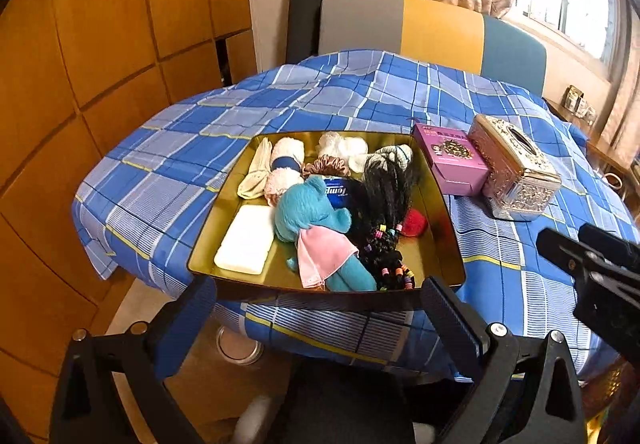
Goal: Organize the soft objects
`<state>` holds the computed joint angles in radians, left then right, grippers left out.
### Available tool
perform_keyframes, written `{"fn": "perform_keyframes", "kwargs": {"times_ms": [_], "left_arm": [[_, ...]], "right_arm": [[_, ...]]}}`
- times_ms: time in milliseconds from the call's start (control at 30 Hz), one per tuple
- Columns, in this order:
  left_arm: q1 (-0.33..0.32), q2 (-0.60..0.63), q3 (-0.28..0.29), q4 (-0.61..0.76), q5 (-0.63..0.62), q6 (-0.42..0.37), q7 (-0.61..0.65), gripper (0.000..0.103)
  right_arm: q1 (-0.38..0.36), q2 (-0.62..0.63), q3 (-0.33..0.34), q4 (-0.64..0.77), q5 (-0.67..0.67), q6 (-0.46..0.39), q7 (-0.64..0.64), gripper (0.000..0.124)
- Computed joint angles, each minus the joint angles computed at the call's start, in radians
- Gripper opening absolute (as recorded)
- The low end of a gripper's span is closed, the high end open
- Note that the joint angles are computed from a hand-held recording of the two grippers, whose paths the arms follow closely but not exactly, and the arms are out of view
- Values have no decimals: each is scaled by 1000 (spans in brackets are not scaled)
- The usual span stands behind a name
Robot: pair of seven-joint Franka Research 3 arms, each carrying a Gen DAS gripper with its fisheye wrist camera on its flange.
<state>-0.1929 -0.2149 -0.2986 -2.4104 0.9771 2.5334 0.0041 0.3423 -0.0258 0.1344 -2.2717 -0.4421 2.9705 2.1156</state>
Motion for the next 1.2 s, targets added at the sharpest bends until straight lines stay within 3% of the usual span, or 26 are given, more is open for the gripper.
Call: {"fn": "perform_keyframes", "kwargs": {"times_ms": [133,300,567,1200], "left_arm": [[1,-21,-4,-9,15,-2,-17,103],[4,-38,1,-18,-31,7,-7,103],[1,-46,-18,-12,-48,4,11,103],[-2,-60,-18,-18,-67,-11,17,103]], "right_arm": [[-26,-16,6,-3,-171,14,186,62],[-21,-25,8,-7,-61,-11,114,62],[-55,-50,37,-5,-204,-39,244,62],[-57,-57,45,-8,-198,-43,240,62]]}}
